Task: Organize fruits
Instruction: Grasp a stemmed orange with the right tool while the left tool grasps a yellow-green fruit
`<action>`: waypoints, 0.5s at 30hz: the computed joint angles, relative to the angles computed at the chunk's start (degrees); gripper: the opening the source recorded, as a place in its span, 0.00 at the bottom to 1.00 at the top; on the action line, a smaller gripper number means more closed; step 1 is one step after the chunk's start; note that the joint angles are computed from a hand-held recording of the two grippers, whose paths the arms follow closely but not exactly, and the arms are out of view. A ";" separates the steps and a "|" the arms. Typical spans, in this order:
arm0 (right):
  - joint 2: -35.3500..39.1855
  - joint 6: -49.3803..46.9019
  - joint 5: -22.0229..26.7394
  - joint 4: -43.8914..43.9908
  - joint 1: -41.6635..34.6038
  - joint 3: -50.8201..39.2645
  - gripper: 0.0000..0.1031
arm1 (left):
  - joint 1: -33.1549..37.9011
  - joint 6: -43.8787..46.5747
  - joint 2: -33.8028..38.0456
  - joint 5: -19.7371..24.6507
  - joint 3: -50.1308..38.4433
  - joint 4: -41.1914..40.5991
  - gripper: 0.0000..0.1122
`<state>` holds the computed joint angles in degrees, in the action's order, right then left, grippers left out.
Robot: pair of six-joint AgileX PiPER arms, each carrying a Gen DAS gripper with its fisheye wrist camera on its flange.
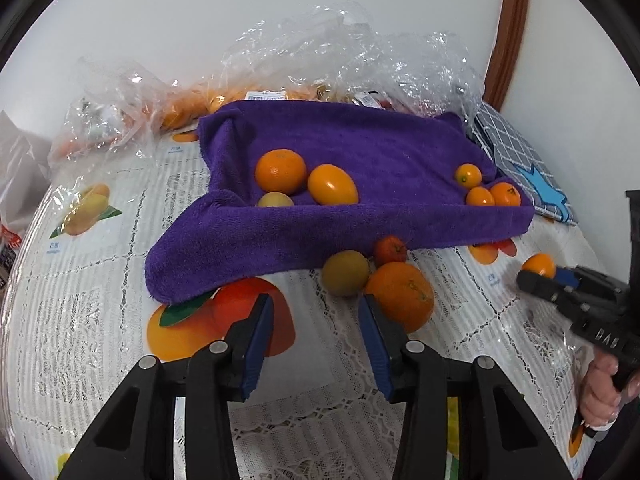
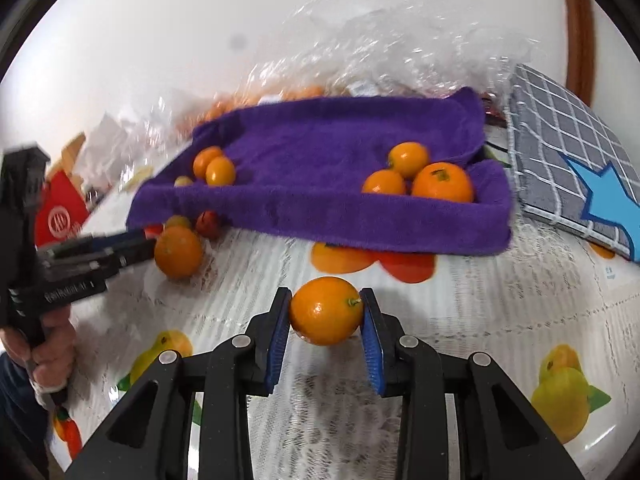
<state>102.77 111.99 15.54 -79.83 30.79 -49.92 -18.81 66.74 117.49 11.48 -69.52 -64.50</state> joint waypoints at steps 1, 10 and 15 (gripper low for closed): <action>-0.56 2.65 1.12 -2.11 0.18 0.82 0.33 | -0.20 -0.74 0.18 -0.12 -0.35 0.64 0.35; -0.73 1.70 0.63 -0.85 -1.01 0.94 0.33 | -1.73 -15.44 2.57 0.89 -5.18 13.96 0.35; 0.21 -3.29 0.04 3.10 -1.03 -0.18 0.33 | -2.35 -21.00 4.00 1.59 -7.60 17.46 0.29</action>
